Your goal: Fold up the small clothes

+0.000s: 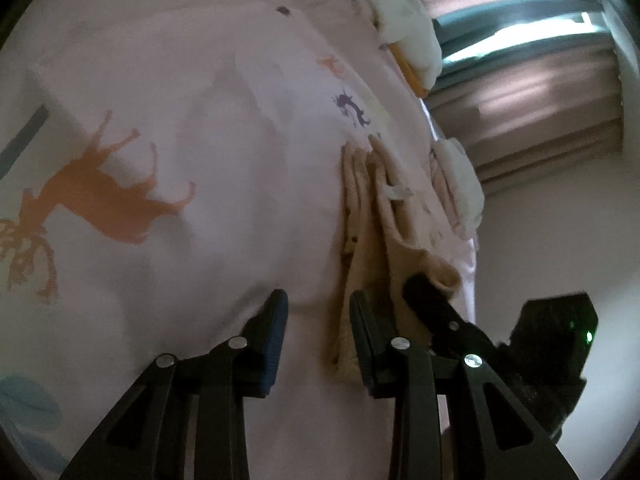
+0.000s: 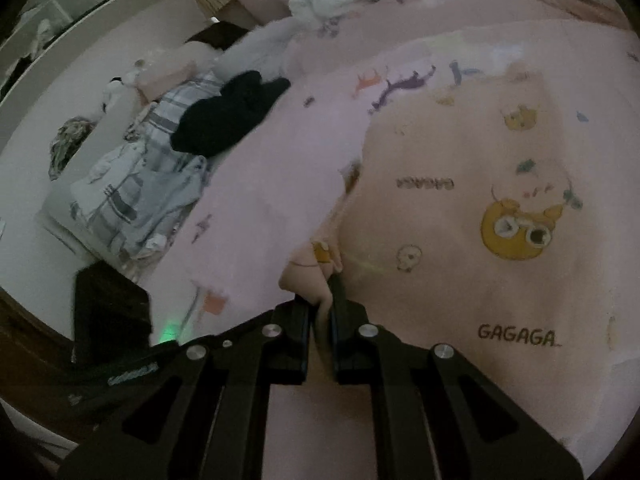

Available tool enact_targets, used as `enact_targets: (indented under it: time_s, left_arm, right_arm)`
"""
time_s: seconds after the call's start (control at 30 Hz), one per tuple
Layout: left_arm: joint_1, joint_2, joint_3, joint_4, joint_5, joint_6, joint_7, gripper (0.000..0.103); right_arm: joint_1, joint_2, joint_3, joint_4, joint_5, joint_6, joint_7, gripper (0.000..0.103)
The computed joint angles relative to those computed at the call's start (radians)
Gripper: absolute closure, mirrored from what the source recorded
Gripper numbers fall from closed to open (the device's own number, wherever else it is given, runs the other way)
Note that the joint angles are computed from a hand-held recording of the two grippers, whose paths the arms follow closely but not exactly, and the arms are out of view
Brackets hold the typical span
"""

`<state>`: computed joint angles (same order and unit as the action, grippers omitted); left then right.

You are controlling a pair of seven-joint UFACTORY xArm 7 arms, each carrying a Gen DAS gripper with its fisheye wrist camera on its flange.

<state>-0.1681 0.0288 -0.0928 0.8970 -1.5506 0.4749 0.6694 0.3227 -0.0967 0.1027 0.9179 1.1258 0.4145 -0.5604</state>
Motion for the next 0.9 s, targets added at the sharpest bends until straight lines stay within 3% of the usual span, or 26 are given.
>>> enact_targets:
  time_s: [0.17, 0.27, 0.33, 0.4, 0.5, 0.6, 0.7, 0.73, 0.8, 0.9]
  left_arm:
    - [-0.003, -0.008, -0.002, 0.001, 0.025, -0.019, 0.005, 0.070]
    - [-0.021, -0.004, -0.015, 0.007, 0.073, -0.074, -0.005, 0.070]
    - [-0.030, -0.001, -0.021, 0.008, 0.068, -0.104, 0.005, 0.070]
    - [-0.028, 0.001, -0.018, 0.009, 0.053, -0.094, 0.014, 0.070]
    - [-0.016, 0.007, -0.007, 0.016, 0.026, -0.044, 0.014, 0.069]
    - [-0.002, 0.016, 0.000, 0.022, 0.011, -0.007, 0.008, 0.069]
    - [0.001, 0.024, -0.003, 0.032, 0.010, -0.008, 0.011, 0.068]
    - [0.001, 0.024, -0.004, 0.032, 0.013, -0.014, 0.013, 0.068]
    - [-0.004, 0.026, -0.010, 0.035, 0.020, -0.036, 0.023, 0.065]
    - [-0.008, 0.027, -0.014, 0.039, 0.013, -0.051, 0.054, 0.060]
  right_arm:
    - [0.019, -0.028, 0.007, -0.032, -0.047, 0.036, -0.014, 0.094]
    - [0.002, 0.001, 0.060, -0.067, -0.186, -0.020, 0.069, 0.093]
    - [0.039, -0.011, 0.011, -0.087, -0.102, -0.028, 0.037, 0.093]
    - [0.034, -0.023, -0.006, -0.086, -0.041, 0.021, 0.004, 0.082]
    - [0.034, -0.055, 0.019, -0.113, -0.141, 0.000, 0.050, 0.078]
    - [0.068, -0.106, 0.038, -0.174, -0.225, -0.056, 0.080, 0.065]
    - [0.120, -0.136, -0.015, -0.192, -0.247, 0.024, 0.058, 0.054]
    - [0.111, -0.148, -0.002, -0.205, -0.248, 0.028, 0.052, 0.050]
    - [0.114, -0.173, 0.016, -0.233, -0.308, -0.009, 0.089, 0.050]
    - [0.124, -0.189, -0.014, -0.225, -0.340, 0.045, 0.131, 0.050]
